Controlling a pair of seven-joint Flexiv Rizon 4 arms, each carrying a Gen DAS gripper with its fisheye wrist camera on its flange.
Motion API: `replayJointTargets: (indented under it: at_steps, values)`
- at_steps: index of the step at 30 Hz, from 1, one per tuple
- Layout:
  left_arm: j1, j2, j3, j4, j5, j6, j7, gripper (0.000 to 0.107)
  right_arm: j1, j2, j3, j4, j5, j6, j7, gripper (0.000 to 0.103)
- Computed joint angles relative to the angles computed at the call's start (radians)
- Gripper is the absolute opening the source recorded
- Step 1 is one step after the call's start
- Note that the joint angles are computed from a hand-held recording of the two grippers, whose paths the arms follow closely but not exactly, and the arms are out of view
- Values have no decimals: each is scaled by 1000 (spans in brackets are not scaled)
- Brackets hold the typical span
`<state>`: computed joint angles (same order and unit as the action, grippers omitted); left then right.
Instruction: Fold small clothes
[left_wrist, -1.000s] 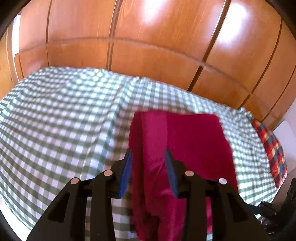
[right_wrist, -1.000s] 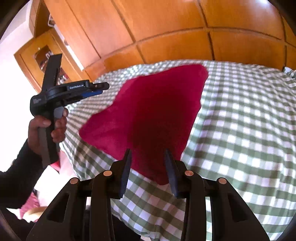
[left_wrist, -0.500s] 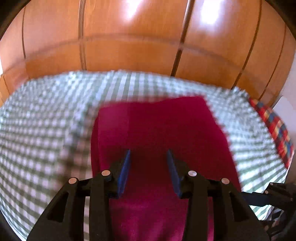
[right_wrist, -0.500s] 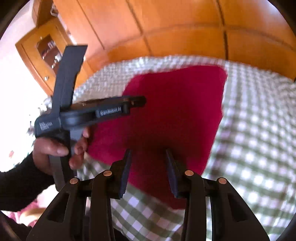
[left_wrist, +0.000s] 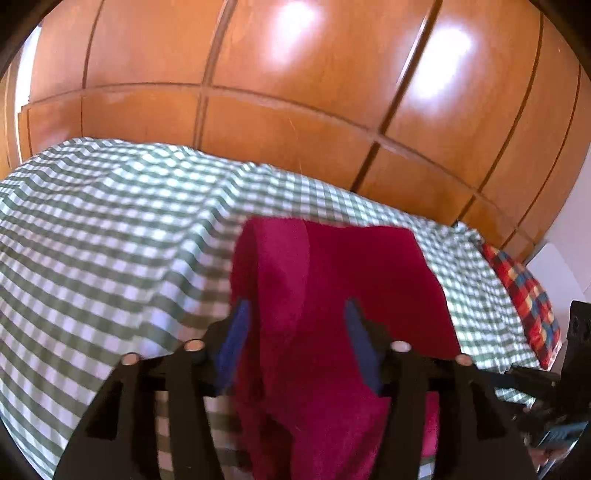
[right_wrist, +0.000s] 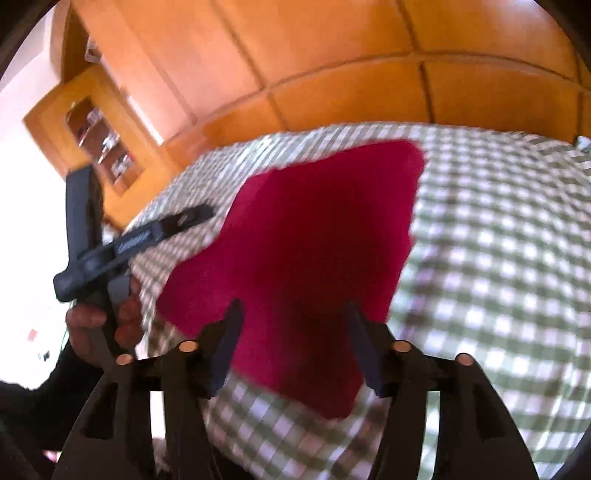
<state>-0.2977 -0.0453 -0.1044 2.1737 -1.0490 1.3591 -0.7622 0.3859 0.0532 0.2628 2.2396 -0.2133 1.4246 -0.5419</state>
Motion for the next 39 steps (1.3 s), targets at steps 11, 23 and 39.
replayJointTargets:
  at_steps: [11, 23, 39]
  values:
    - [124, -190, -9, -225, 193, -235, -177, 55, -49, -146, -81, -156, -109, -9, 68, 57]
    - [62, -236, 17, -248, 379, -79, -220, 10, 13, -350, -165, -251, -115, -15, 155, 58]
    - [121, -196, 10, -227, 672, -78, -489, 44, 17, -335, -180, -207, -120, 59, 154, 60]
